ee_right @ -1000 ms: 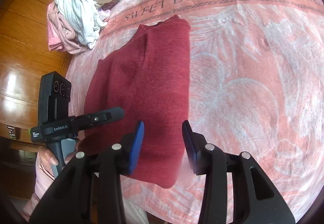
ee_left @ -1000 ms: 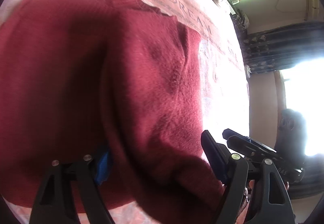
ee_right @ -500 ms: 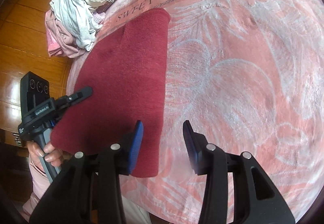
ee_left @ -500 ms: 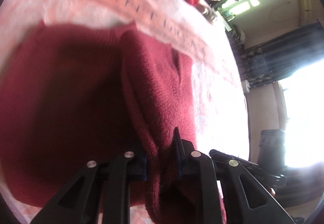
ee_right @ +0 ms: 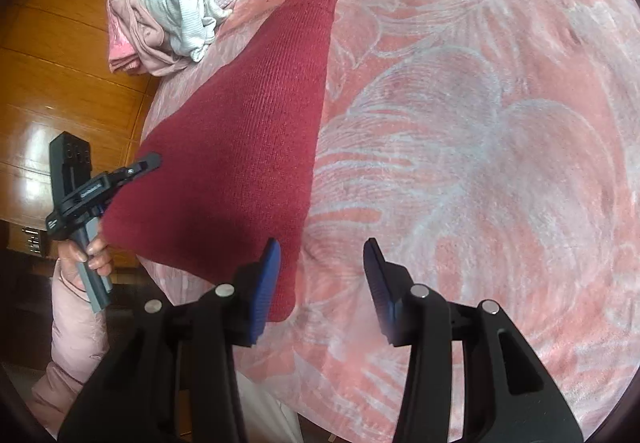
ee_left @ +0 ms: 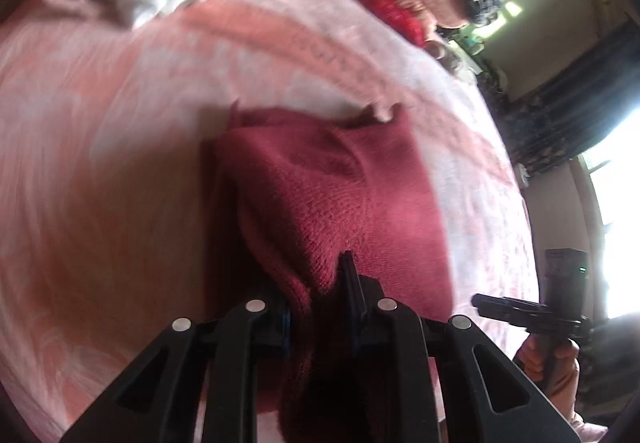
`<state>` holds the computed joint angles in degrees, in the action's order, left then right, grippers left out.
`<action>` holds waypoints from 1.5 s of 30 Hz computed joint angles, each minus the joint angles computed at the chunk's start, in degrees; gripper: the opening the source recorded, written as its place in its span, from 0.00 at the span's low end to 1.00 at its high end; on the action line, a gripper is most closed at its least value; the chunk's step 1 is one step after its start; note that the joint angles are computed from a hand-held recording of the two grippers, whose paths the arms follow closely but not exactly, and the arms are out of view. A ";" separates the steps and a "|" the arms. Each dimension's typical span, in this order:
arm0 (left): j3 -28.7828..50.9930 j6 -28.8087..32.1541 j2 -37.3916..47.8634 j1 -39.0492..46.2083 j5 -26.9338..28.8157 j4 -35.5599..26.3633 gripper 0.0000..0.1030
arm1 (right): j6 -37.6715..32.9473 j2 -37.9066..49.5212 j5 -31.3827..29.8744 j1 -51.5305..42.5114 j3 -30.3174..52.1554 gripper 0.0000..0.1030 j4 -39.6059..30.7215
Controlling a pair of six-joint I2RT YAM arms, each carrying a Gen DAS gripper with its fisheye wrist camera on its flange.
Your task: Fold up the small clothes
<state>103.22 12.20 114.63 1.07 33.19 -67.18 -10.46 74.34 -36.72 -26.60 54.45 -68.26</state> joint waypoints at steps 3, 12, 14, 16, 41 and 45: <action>-4.48 0.14 2.74 2.13 1.88 3.14 0.21 | 3.11 -1.16 0.97 4.71 -1.13 0.43 1.90; -8.63 0.37 -0.24 3.67 3.94 3.09 0.42 | 12.54 -1.64 6.17 18.29 -5.94 0.45 9.76; -10.84 1.13 -3.54 4.92 3.07 2.74 0.56 | 12.35 -1.81 5.07 17.59 -6.83 0.47 9.58; -13.66 1.96 -7.23 5.33 3.02 2.65 0.59 | 11.65 -3.20 4.82 17.02 -7.36 0.49 8.66; -30.11 14.73 -15.37 3.92 -8.33 8.57 0.17 | 5.57 -8.90 3.08 13.75 -12.01 0.12 4.22; -32.09 15.85 -14.98 3.40 -8.48 11.02 0.19 | 4.41 -7.65 3.52 12.57 -14.51 0.13 6.86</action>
